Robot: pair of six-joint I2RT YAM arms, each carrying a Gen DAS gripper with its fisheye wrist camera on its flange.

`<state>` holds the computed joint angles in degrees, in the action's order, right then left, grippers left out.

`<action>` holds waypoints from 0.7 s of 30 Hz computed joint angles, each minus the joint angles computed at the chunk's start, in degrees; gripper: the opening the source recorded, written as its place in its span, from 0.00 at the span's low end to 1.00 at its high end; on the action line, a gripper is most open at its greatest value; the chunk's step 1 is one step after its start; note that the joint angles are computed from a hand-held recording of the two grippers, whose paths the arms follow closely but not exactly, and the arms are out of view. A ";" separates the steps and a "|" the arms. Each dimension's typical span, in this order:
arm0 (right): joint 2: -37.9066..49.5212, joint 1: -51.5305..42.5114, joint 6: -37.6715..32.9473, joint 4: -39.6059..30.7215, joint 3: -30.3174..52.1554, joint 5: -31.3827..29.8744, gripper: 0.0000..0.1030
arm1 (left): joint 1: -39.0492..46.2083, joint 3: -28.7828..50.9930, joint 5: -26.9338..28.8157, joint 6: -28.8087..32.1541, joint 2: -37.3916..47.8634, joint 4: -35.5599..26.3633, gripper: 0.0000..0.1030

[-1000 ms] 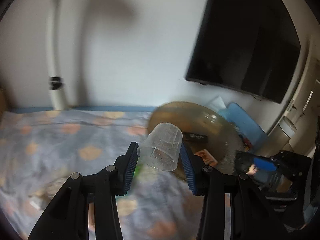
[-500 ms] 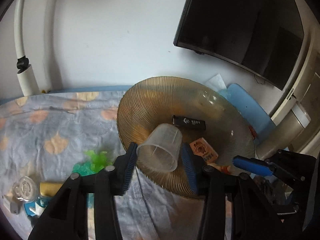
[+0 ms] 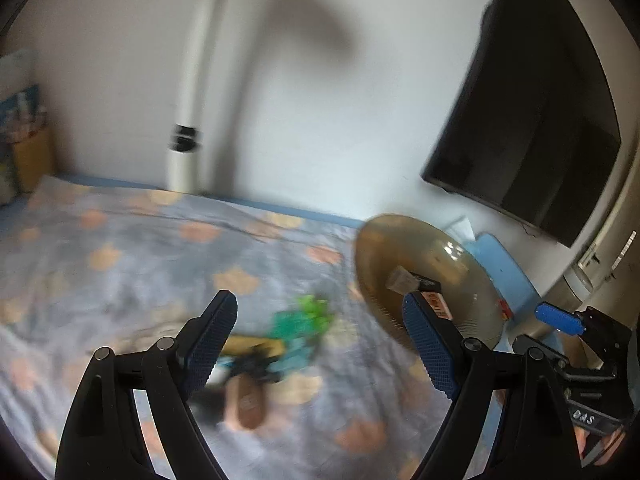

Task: Organize rigid objects
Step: 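Open both tools to drop the figure and cup into the bowl, then return both tools to the items and grasp the white ANKER charger with the left tool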

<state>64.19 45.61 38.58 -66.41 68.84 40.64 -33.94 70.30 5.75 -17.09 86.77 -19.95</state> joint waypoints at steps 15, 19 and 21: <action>17.03 12.43 3.21 23.91 -6.18 -10.16 0.59 | 10.04 -25.16 -17.30 4.45 -10.73 8.80 0.83; 19.94 11.48 4.37 30.14 -10.45 -13.06 0.59 | 10.44 -29.00 -20.22 4.27 -10.01 13.33 0.83; 20.31 11.43 4.37 33.60 -12.94 -13.80 0.59 | 10.71 -29.44 -20.46 4.37 -10.65 14.18 0.83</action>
<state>84.50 57.04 42.95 -32.81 55.90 26.85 -23.23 40.86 -14.72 -12.71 76.12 -5.77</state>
